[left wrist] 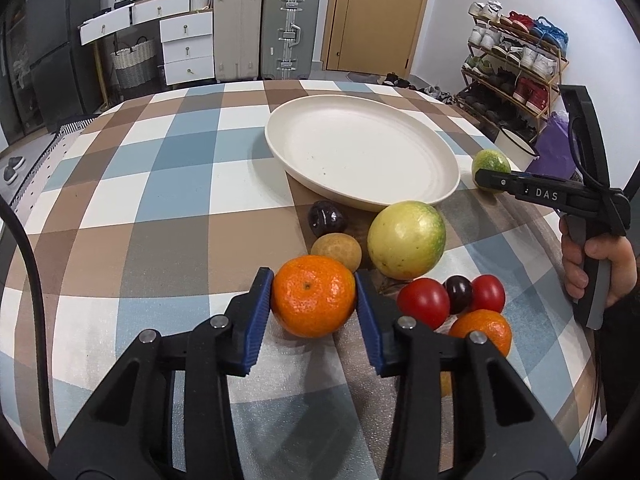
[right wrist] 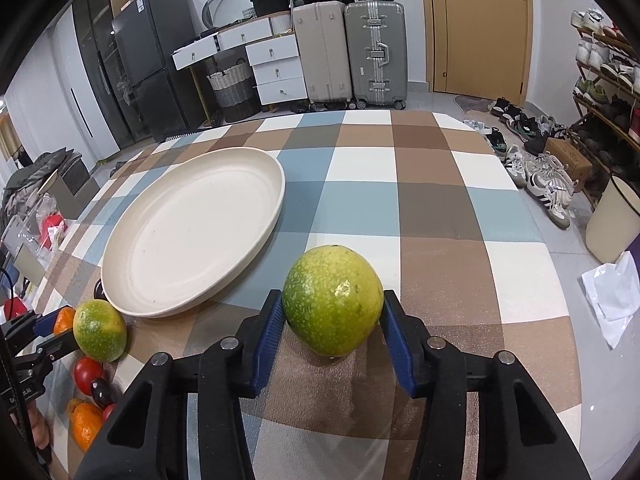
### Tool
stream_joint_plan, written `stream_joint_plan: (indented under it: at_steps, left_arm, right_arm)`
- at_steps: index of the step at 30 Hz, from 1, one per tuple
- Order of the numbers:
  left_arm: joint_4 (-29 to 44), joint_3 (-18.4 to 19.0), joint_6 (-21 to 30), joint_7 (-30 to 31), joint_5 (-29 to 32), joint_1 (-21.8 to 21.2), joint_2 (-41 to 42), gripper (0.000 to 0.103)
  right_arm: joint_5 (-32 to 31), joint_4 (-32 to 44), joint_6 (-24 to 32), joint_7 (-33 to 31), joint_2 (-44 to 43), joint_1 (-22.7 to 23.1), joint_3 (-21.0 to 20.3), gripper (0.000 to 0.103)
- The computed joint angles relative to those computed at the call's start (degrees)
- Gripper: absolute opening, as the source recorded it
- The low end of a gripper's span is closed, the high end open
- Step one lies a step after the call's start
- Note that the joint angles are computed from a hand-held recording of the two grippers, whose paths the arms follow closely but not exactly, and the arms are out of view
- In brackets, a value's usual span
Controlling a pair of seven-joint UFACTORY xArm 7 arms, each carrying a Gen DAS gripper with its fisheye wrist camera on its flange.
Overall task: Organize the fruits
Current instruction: 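Grasp the orange with the left tool while the right tool grasps the green citrus, then carry both fruits onto the cream plate and open both tools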
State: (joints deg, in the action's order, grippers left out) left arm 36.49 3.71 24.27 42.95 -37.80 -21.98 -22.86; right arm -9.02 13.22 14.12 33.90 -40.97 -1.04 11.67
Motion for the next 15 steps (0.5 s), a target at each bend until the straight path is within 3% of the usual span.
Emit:
stream_joint_plan:
  at_steps: [15]
  left_arm:
    - [-0.4,2.3,-2.0,2.3,-4.2,-1.6,-3.1,0.038]
  right_arm:
    - [1.8,-2.8,-1.0,0.1,-6.7,4.1,0.1,0.049]
